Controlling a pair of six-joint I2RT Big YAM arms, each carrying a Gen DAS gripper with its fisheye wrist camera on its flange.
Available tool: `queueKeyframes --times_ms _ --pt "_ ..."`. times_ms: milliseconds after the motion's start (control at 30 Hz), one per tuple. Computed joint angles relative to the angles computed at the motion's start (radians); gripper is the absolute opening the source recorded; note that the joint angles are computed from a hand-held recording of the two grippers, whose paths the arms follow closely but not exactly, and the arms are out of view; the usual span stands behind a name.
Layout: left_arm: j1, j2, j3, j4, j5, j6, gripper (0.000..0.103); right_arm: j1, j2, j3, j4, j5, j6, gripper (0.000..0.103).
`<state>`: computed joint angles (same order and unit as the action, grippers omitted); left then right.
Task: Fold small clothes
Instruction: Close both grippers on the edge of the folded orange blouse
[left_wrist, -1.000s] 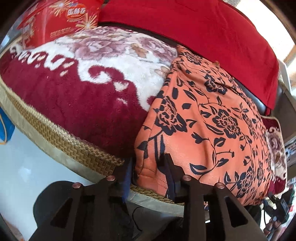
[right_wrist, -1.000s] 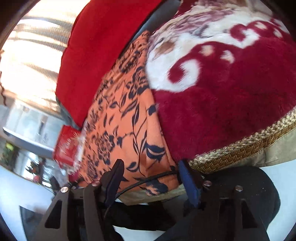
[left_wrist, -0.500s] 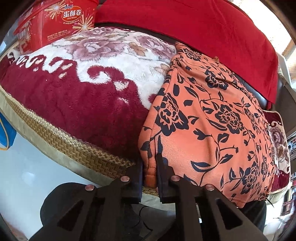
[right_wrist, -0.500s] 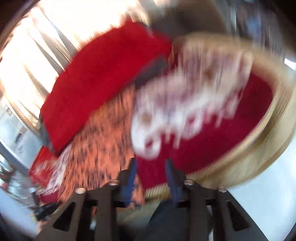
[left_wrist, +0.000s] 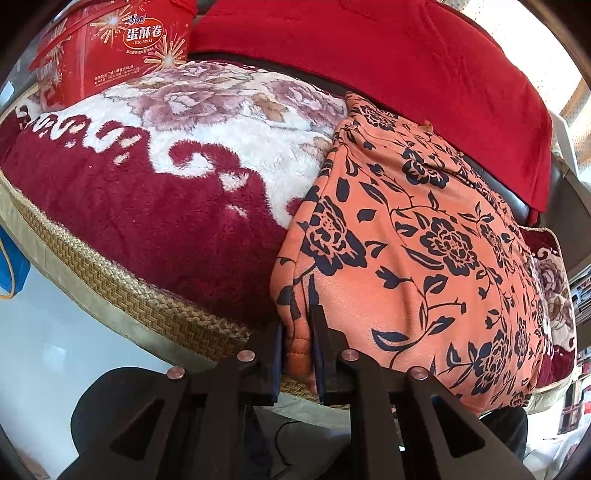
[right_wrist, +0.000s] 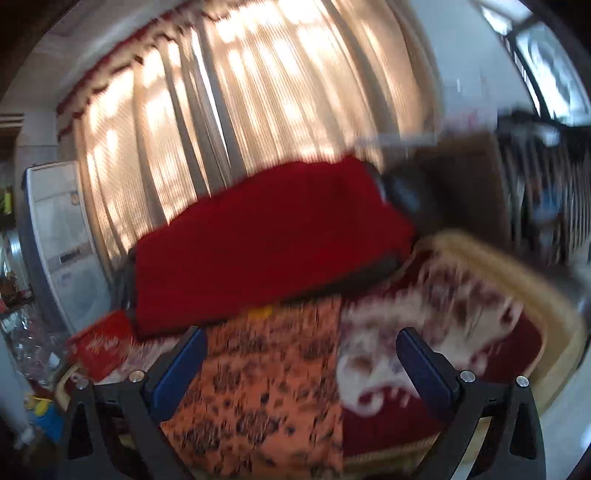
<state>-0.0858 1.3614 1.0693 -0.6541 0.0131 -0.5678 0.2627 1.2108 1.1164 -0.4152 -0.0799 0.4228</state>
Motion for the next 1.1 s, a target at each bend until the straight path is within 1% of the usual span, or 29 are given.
queueKeyframes --times_ms 33,67,100,133,167,200,233,267,333,367,400,433,467,500,533,600,700,800,867,933,967,1033,1067,1100 --pt "0.001 0.002 0.004 -0.005 0.004 -0.001 0.015 -0.026 0.072 0.011 -0.043 -0.079 0.051 0.097" --pt "0.003 0.004 0.007 -0.008 0.008 -0.001 0.016 -0.045 0.131 0.016 -0.06 -0.142 0.083 0.083" --pt "0.006 0.006 0.011 -0.012 0.014 -0.002 0.02 -0.062 0.188 0.022 -0.078 -0.183 0.09 0.076" --pt "0.009 0.007 0.014 -0.014 0.019 -0.002 0.023 -0.064 0.233 0.046 -0.105 -0.192 0.091 0.069" --pt "0.01 0.006 0.016 -0.011 0.017 -0.005 0.031 -0.069 0.283 0.066 -0.132 -0.234 0.103 0.069" --pt "0.01 0.004 0.016 -0.009 0.01 -0.007 0.043 -0.074 0.317 0.081 -0.139 -0.272 0.114 0.069" --pt "0.009 0.003 0.017 -0.007 -0.002 -0.013 0.05 -0.074 0.335 0.084 -0.141 -0.283 0.125 0.069" --pt "0.008 0.002 0.016 -0.005 -0.012 -0.019 0.059 -0.069 0.36 0.101 -0.167 -0.276 0.121 0.069" --pt "0.008 0.002 0.014 0.0 -0.02 -0.024 0.06 -0.057 0.361 0.094 -0.176 -0.278 0.108 0.069" --pt "0.008 0.006 0.016 -0.003 -0.017 -0.024 0.06 -0.057 0.372 0.099 -0.181 -0.288 0.109 0.061" --pt "0.007 0.012 0.018 -0.008 -0.019 -0.02 0.06 -0.061 0.369 0.088 -0.175 -0.307 0.111 0.049" --pt "0.004 0.017 0.021 -0.015 -0.028 -0.014 0.057 -0.067 0.376 0.086 -0.175 -0.331 0.118 0.029" --pt "-0.001 0.022 0.025 -0.025 -0.045 0.0 0.029 -0.067 0.369 0.065 -0.152 -0.339 0.129 0.023" --pt "-0.003 0.032 0.035 -0.049 -0.055 0.016 0.008 -0.077 0.35 0.035 -0.128 -0.365 0.133 0.016" --pt "0.005 0.026 0.03 -0.043 -0.023 0.013 0.008 -0.085 0.334 0.018 -0.109 -0.395 0.149 0.01" --pt "0.013 -0.006 0.014 -0.022 -0.003 0.0 0.007 -0.109 0.286 -0.023 -0.054 -0.46 0.175 0.01" --pt "0.013 -0.034 0.008 -0.01 -0.011 0.016 0.007 -0.129 0.231 -0.059 0.0 -0.49 0.193 0.01" --pt "0.018 0.005 0.024 -0.038 -0.006 0.018 0.007 -0.145 0.263 -0.054 0.01 -0.503 0.209 0.01" --pt "0.023 0.014 0.023 -0.044 0.016 -0.008 0.007 -0.157 0.279 -0.072 0.053 -0.551 0.262 0.01" --pt "0.019 -0.023 0.009 -0.015 0.018 -0.016 0.007 -0.159 0.26 -0.09 0.09 -0.577 0.279 0.01" --pt "0.016 -0.042 0.003 0.001 0.011 -0.007 0.007 -0.16 0.248 -0.1 0.127 -0.598 0.292 0.01" --pt "0.013 -0.056 0.004 0.01 -0.006 0.009 0.007 -0.154 0.239 -0.096 0.135 -0.602 0.286 0.01" --pt "0.015 -0.053 0.007 0.007 -0.002 0.008 0.007 -0.156 0.247 -0.093 0.14 -0.612 0.287 0.01" --pt "0.018 -0.046 0.01 0.002 0.003 0.001 0.007 -0.153 0.255 -0.089 0.153 -0.617 0.313 0.01"
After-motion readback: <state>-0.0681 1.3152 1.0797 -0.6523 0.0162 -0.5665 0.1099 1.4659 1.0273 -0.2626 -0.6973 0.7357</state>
